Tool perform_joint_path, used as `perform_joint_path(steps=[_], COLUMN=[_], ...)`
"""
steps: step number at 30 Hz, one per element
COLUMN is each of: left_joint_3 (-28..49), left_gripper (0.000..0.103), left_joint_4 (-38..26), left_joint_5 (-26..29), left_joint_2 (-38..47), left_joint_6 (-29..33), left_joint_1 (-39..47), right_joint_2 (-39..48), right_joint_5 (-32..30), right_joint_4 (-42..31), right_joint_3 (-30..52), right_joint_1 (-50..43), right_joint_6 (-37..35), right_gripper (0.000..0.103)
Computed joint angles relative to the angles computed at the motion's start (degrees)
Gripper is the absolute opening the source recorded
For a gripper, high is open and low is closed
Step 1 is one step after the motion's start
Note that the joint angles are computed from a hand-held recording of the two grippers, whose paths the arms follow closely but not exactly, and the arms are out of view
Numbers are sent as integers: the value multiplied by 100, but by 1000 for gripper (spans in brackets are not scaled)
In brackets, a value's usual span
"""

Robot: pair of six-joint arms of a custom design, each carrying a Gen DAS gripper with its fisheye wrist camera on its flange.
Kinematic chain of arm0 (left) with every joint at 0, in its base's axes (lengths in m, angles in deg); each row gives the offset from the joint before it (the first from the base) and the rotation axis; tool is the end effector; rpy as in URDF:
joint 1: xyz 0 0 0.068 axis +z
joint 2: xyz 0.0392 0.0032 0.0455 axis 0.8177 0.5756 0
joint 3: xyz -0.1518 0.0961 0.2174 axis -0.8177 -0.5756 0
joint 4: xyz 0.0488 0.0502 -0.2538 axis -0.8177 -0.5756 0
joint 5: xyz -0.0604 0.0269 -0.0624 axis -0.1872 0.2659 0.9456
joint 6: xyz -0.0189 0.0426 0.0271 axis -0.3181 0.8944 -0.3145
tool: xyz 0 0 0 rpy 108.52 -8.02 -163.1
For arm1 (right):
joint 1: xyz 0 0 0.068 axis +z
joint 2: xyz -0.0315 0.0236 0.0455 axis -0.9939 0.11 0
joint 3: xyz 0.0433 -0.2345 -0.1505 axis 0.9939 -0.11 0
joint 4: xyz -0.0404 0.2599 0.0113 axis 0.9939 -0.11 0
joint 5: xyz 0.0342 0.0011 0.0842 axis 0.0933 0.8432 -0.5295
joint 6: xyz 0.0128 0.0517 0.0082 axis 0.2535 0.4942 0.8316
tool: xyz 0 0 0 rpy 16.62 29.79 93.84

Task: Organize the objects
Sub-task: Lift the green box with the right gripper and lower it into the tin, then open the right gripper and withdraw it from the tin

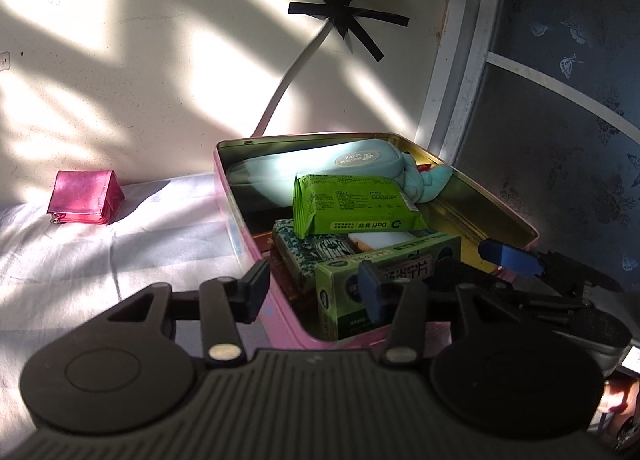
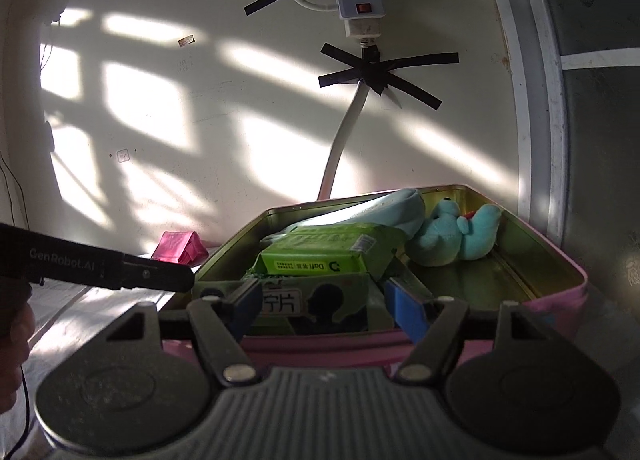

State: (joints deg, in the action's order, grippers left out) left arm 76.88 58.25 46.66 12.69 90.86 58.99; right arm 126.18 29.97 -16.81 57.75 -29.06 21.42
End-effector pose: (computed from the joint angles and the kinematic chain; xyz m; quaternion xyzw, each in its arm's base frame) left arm 0.2109 -0.0036 0.1749 0.1957 0.8523 -0.1776 0.4514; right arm 0.1505 0.1712 0.1086 0.0123 0.8194 0.1071 0.5630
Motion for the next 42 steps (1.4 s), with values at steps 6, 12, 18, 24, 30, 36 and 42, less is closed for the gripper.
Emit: perform_joint_path(steps=[6,12,18,24,30,36,42], left_joint_3=[-75,-206,-249,-233,-299,-222,58], left_gripper=[51,52,56,58,62,63,63], left_joint_4=[-43,6,38,-75,-90,-55,33], left_joint_5=[-91,-120,5,467,764,944,1057], left_joint_2=[-86,-75,-18,27,26,261,830], left_joint_6=[104,343,559,829,1116,1246,1378], left_joint_1=[324,555,780,1038,1215,1544,2121], right_joint_2=[-78,68,91,146,175,173,232], right_joint_5=[168,319,315,337,404,508,541], right_joint_4=[-252,-644,-896,-1046,-1200,-1374,-1478], right_joint_3=[244,531,683,793,922,1081,1362], right_joint_1=[271,501,508,521,557,630,719], right_joint_6=[274,476,653,713,704,656,376], right_gripper=[71,73,73,75,77,77,77])
